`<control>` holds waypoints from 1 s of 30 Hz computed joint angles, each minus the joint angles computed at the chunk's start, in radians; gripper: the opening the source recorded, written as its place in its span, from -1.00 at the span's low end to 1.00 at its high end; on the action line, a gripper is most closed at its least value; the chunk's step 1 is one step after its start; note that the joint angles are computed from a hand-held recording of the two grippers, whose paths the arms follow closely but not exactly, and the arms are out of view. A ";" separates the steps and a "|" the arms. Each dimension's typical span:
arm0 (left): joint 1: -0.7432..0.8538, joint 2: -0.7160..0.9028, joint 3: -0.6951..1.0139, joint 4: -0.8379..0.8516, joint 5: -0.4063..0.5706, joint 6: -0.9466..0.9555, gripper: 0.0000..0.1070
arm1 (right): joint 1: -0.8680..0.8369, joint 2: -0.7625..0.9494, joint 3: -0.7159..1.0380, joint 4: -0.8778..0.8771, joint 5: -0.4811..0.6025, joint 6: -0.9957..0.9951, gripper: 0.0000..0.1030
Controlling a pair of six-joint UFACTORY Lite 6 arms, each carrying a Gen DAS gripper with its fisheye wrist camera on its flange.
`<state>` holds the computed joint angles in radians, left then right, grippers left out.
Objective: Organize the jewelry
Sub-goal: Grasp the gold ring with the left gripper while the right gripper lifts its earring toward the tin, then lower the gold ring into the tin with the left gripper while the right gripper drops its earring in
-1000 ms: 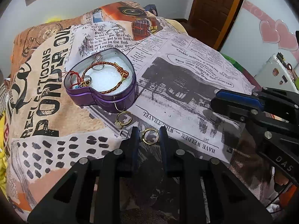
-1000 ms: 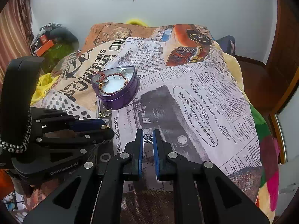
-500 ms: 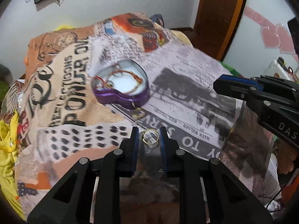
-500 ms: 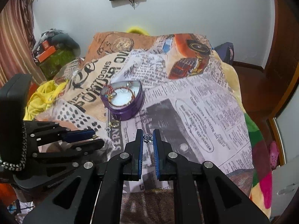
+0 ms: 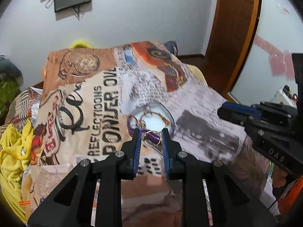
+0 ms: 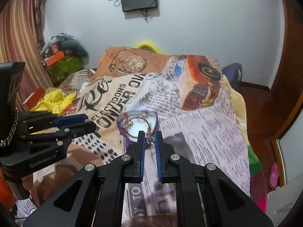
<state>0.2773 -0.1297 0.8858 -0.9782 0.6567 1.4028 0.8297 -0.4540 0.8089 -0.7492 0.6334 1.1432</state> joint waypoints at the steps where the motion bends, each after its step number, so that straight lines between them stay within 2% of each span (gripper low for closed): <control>1: 0.005 0.008 0.012 -0.007 0.004 0.002 -0.62 | -0.005 0.010 0.009 -0.003 -0.008 -0.003 -0.82; 16: -0.027 0.193 0.144 -0.087 -0.056 0.049 -0.62 | -0.118 0.209 0.158 0.007 -0.182 -0.067 -0.82; 24: -0.060 0.363 0.243 -0.053 -0.095 0.004 -0.62 | -0.236 0.397 0.225 0.342 -0.286 -0.393 -0.82; 30: -0.071 0.484 0.338 -0.009 -0.082 -0.058 -0.62 | -0.288 0.460 0.244 0.643 -0.308 -0.696 -0.82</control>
<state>0.2065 0.3538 1.2240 -0.9871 0.5752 1.3451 0.5418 0.0059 1.0531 -0.1060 0.3252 0.4475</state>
